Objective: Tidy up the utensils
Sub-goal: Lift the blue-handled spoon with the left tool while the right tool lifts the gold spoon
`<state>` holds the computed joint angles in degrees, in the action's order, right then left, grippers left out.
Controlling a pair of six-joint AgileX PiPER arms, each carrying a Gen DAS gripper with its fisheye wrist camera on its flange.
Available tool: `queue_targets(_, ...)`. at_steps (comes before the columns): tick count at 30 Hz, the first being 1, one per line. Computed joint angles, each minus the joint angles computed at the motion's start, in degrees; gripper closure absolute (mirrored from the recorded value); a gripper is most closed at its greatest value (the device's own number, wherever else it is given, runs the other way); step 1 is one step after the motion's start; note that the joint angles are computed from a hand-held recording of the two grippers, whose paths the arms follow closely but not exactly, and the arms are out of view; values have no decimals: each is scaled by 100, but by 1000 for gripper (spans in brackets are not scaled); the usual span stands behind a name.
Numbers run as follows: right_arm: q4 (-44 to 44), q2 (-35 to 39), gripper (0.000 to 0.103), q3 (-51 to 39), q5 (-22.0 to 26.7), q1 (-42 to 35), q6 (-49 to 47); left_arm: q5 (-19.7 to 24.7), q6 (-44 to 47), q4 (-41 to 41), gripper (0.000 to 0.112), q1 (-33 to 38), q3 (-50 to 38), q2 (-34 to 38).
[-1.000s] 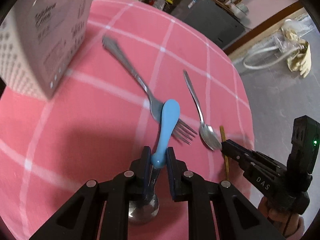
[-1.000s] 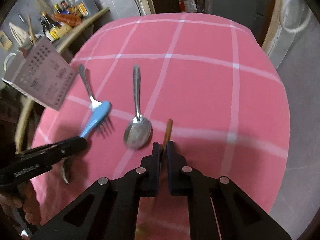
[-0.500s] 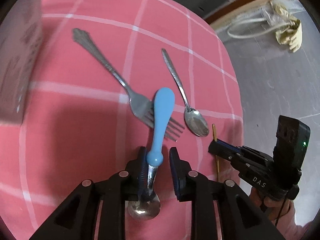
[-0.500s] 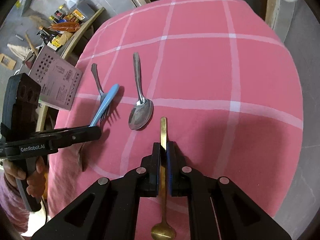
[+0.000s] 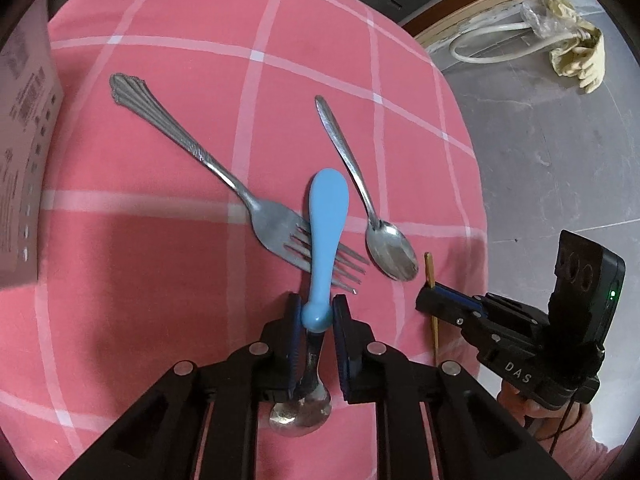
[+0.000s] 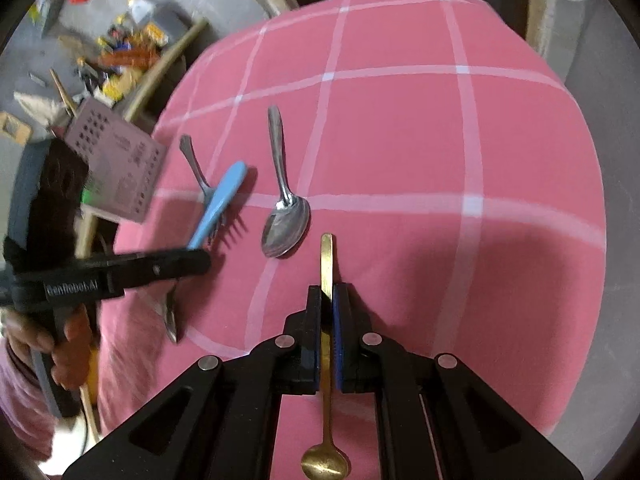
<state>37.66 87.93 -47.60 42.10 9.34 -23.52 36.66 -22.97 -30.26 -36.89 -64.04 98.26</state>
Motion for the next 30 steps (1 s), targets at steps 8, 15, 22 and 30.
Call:
queue_targets(8, 1518, -1353, 98, 1378, -688, -311, -1084, -1152, -165, -302, 98, -567, 1104, -860)
queue_targets(15, 1289, -2442, 98, 1492, -1300, 260, -474, -1608, -2275, 1803, 98, -1161, 1439, -1603)
queue_targets(22, 913, -2681, 98, 894, -1579, 782, 261, -913, -3860, 3910, 98, -1328, 1249, -2416)
queue_targets(30, 334, -2243, 98, -255, -2485, 1837, 1152, -26, -4096, 4735, 98, -1096, 772, -3264)
